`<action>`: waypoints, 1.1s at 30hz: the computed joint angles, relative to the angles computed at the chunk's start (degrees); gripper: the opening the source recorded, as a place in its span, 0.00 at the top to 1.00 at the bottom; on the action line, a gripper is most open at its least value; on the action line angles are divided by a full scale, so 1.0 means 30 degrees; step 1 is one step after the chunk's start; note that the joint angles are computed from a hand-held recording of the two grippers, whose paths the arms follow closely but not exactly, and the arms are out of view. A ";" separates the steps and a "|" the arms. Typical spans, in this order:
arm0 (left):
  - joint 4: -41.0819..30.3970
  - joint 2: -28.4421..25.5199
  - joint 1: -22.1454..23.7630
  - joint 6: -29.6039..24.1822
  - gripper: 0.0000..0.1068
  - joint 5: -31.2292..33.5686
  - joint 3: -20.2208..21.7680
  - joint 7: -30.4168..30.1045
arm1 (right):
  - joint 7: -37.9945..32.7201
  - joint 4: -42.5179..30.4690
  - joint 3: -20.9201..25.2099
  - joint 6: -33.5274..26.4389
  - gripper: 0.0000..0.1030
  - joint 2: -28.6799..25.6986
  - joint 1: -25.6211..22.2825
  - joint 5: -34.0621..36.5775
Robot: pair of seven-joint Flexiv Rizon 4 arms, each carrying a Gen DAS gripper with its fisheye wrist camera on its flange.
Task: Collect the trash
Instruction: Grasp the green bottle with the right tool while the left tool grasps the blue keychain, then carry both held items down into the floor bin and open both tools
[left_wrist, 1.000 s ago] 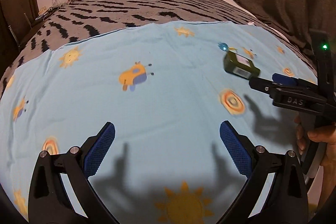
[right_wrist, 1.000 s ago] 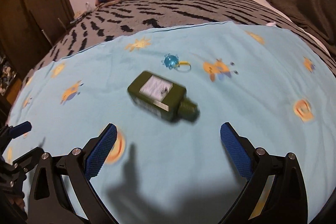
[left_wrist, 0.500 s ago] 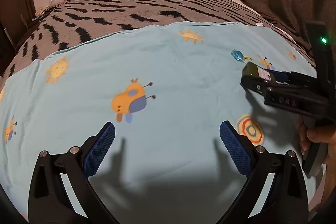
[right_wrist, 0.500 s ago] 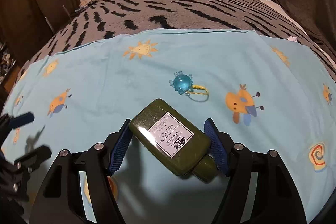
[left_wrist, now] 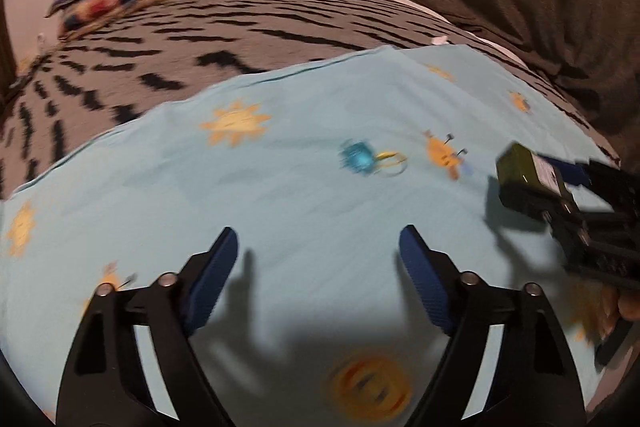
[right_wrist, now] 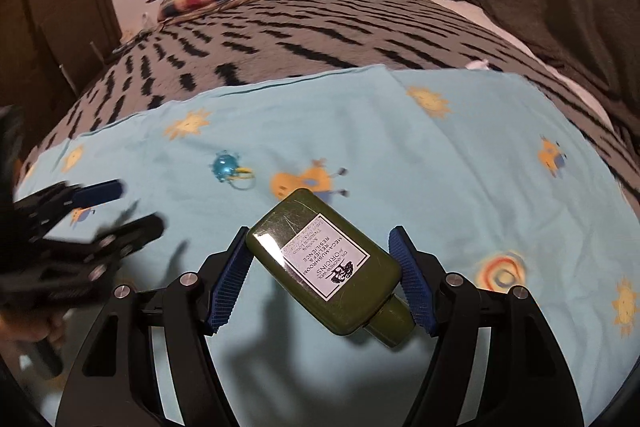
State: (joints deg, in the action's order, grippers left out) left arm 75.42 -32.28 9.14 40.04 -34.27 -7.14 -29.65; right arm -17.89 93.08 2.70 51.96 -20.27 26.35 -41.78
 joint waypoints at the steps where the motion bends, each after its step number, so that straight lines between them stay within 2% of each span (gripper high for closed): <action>1: -0.0217 -0.0171 -0.0145 -0.0048 0.34 0.0121 0.0001 -0.0210 | 0.0126 0.0316 0.0012 0.0271 0.32 0.0189 -0.0091 0.0001; 3: -0.0773 -0.0616 -0.0524 -0.0149 0.41 0.0431 -0.0049 -0.0729 | 0.0413 0.1023 0.0026 0.0721 0.32 0.0618 -0.0275 -0.0129; 11: -0.2304 -0.1865 -0.1564 0.0366 0.42 0.1728 -0.0063 -0.2276 | 0.0646 0.1902 0.0171 0.1706 0.32 0.0946 -0.0669 -0.0381; 13: -0.2920 -0.2217 -0.1649 0.0102 0.51 0.2022 -0.0087 -0.2616 | 0.0704 0.1979 0.0150 0.1776 0.32 0.1001 -0.0676 -0.0478; 15: -0.3256 -0.2371 -0.1717 -0.0051 0.70 0.2325 -0.0046 -0.2883 | 0.0864 0.2132 0.0118 0.1737 0.32 0.1153 -0.0664 -0.0705; 16: -0.3253 -0.2352 -0.1707 -0.0032 0.74 0.2432 -0.0028 -0.2946 | 0.0959 0.2190 0.0118 0.1698 0.32 0.1220 -0.0665 -0.0800; 18: -0.3193 -0.2257 -0.1574 -0.0274 0.74 0.2469 -0.0087 -0.2970 | 0.1142 0.2270 0.0178 0.1586 0.32 0.1341 -0.0663 -0.0878; 23: -0.0779 -0.0559 -0.0947 0.0154 0.74 0.1943 -0.0146 -0.1928 | 0.1535 0.2478 0.0529 0.0900 0.32 0.1737 -0.0366 -0.1174; 27: 0.2117 0.1613 -0.0406 0.0607 0.74 0.1068 0.0052 -0.0125 | 0.1496 0.2603 0.1131 -0.0234 0.32 0.2054 0.0168 -0.1254; 33: 0.5684 0.4754 0.0390 -0.0476 0.74 -0.1036 0.1128 0.1861 | 0.3238 0.3467 0.1872 -0.0768 0.32 0.3013 0.0871 -0.1569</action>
State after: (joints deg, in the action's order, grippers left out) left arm 92.47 -18.02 10.31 38.61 -37.37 -3.76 -24.07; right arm -8.17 103.48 8.31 49.65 -11.24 28.97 -46.48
